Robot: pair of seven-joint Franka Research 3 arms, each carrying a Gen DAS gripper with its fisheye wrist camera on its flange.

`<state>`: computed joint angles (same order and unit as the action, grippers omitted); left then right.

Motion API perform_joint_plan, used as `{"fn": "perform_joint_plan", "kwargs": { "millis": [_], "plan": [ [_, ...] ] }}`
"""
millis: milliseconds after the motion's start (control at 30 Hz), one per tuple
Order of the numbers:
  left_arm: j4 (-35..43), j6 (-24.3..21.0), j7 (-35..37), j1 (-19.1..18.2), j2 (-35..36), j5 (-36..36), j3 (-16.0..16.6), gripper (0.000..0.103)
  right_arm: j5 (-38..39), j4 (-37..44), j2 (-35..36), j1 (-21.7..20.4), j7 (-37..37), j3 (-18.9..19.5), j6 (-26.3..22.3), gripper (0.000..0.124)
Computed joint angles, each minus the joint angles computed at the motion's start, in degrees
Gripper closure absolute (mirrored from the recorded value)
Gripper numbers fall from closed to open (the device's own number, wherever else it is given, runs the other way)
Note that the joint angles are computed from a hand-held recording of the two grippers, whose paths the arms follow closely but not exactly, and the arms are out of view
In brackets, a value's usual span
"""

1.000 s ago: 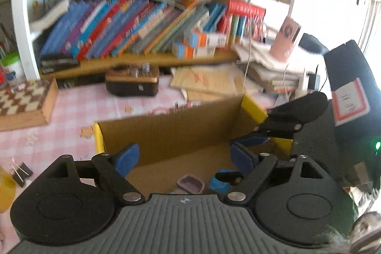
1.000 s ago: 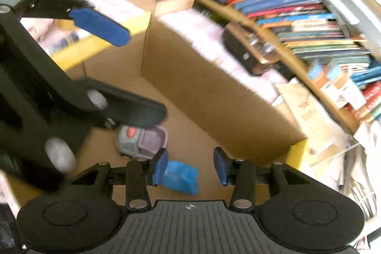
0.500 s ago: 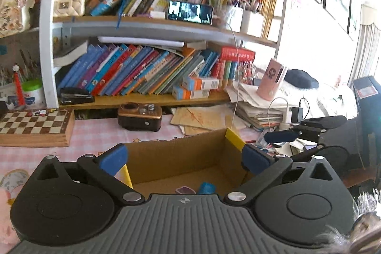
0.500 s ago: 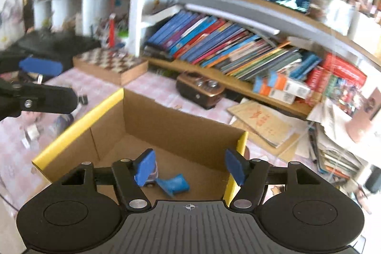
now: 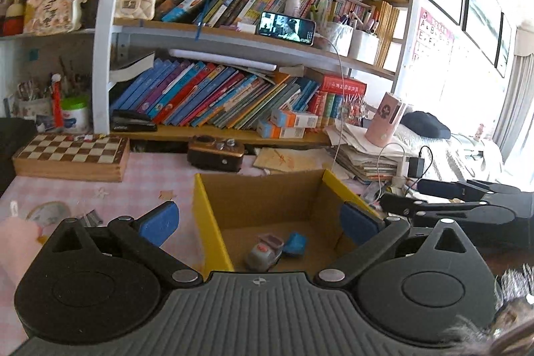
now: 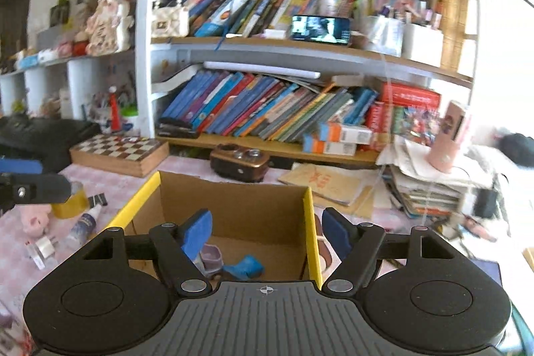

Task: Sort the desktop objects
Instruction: 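Lift both open tools out of the box and back toward the table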

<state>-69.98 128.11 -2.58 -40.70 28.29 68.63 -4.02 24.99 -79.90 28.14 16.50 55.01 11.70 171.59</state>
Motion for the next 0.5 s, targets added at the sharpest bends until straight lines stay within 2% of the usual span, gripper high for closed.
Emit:
{"fn": "perform_joint_plan", "kwargs": {
  "millis": [100,167,333,400,500],
  "plan": [
    [-5.7,-0.3,-2.2,-0.1,-3.8,1.1,-0.5,0.0,-0.6,-5.5,-3.1,2.6,4.6,-2.8,3.2,0.049],
    [-9.8,-0.5,-3.9,0.4,-6.5,1.9,-1.5,0.0,-2.6,-9.0,-5.0,5.6,9.3,-6.1,5.0,0.049],
    [-19.7,-0.5,-7.3,3.2,-13.2,2.5,-5.3,0.0,-10.7,-17.8,-9.7,13.6,20.8,-14.3,7.2,0.049],
    [-23.0,-0.7,-7.9,4.5,-15.4,2.0,-6.9,0.0,-13.9,-20.3,-11.2,16.0,24.3,-16.5,7.4,0.049],
    [-27.6,-0.6,-9.2,6.3,-18.4,0.6,-9.0,0.0,-19.9,-24.5,-13.5,21.7,31.7,-21.9,8.1,0.049]
  ]
}}
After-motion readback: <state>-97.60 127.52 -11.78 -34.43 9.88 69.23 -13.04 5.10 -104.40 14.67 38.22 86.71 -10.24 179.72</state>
